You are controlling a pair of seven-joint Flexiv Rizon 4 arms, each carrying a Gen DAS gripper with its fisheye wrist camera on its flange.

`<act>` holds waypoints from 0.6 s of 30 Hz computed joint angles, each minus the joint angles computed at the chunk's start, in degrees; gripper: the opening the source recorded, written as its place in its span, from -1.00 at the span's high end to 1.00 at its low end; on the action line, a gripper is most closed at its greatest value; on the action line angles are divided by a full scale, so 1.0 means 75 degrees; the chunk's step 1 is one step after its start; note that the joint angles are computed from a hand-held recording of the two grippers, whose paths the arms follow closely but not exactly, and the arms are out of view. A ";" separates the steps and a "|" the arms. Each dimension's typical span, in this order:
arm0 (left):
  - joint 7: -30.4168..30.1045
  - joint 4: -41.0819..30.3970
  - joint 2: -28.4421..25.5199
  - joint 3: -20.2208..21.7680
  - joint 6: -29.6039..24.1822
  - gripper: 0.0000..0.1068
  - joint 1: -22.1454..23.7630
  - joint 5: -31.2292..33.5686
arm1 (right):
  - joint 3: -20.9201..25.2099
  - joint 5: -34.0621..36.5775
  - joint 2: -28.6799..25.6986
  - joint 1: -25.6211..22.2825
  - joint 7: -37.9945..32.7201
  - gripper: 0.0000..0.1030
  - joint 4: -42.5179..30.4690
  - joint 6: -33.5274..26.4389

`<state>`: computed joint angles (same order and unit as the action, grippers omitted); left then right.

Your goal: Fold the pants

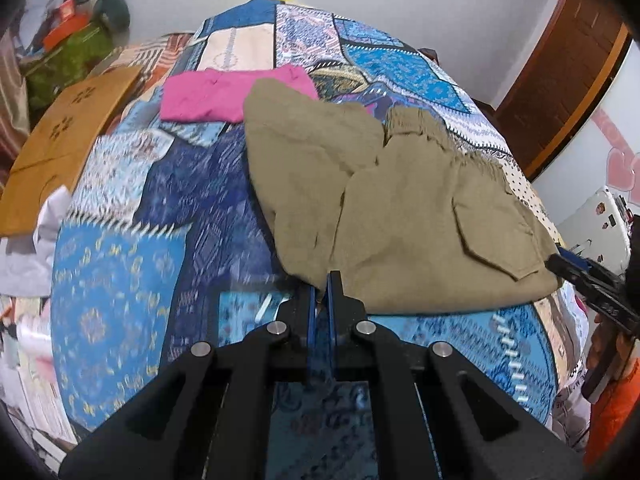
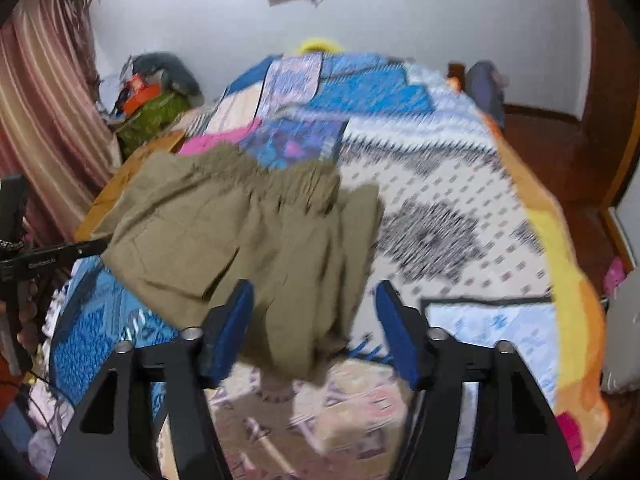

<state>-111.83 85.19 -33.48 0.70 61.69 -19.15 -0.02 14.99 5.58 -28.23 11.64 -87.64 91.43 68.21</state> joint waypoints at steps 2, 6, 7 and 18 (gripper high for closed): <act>-0.0091 0.0208 0.0095 0.0011 0.0101 0.87 0.0003 -0.0022 | -0.0029 -0.0050 -0.0101 0.0040 0.0008 0.24 -0.0035 -0.0106; -0.0495 0.0054 0.0205 0.0577 -0.0377 0.79 -0.0398 0.0707 | -0.0184 -0.0272 -0.0019 0.0168 0.0128 0.26 0.0089 -0.0058; -0.0545 -0.0060 0.0220 0.0691 -0.0619 0.79 -0.0486 0.0987 | -0.0219 -0.0340 -0.0003 0.0194 0.0162 0.26 0.0090 -0.0075; 0.1226 -0.1110 -0.0125 -0.0273 -0.0375 0.27 0.0306 0.0275 | -0.0186 -0.0377 -0.0325 0.0034 0.0331 0.25 -0.0684 0.0049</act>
